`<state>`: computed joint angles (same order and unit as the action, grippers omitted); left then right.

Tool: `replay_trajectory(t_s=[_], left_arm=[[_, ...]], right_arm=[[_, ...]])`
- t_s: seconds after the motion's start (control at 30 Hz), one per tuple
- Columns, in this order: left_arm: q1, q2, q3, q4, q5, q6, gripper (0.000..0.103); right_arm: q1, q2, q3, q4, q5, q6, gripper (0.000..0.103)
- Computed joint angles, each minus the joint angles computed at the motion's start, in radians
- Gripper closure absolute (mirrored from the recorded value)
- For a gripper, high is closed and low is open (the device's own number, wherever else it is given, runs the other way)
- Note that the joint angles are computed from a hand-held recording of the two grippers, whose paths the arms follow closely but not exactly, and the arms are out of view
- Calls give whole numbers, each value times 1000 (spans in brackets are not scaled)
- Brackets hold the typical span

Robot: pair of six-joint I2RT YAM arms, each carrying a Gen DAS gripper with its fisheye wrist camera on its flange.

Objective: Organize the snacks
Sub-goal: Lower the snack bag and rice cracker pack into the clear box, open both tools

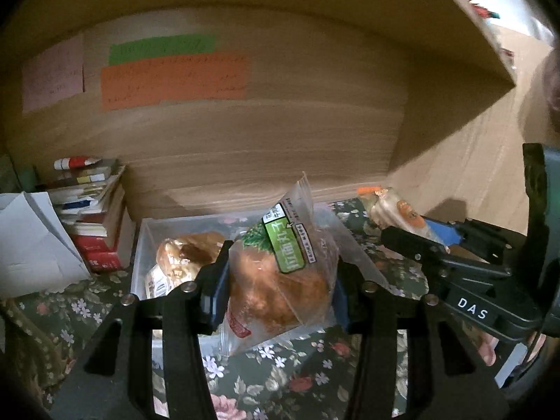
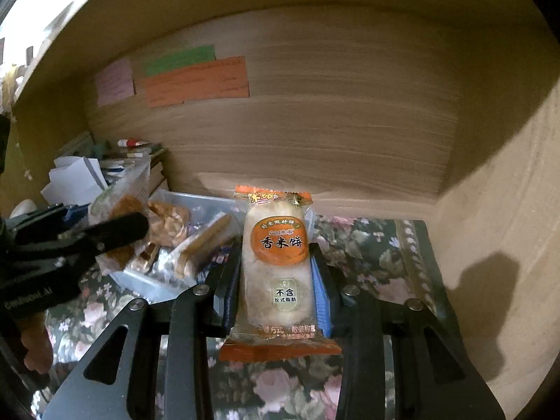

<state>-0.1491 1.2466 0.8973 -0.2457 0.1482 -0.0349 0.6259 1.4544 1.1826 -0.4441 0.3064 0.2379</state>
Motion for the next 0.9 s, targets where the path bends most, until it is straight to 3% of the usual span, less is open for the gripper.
replay_trajectory(t_s=[0.53,0.67,0.8,0.83,0.87,0.9], left_arm=[[33,227,79,64,14,-21,52],[58,241,98,28,49,-44,34],[89,225,79,51,73,-41,29],[94,218,73,56,78,-39,28],[100,201,67,55,83,-36,24],[103,170,52,58,84,-36,20]], right_arm=[[-62,216,115,-34,-95,-3,71],[-56,224,128,-51,-89,-7,68],[-57,193,112,-42,-90,-3,46],[-52,177,102,-36,-81,-5,45],[-73,163,94,-27,-172,-72,44],[-69,146,89,-27,-167,-73,44]])
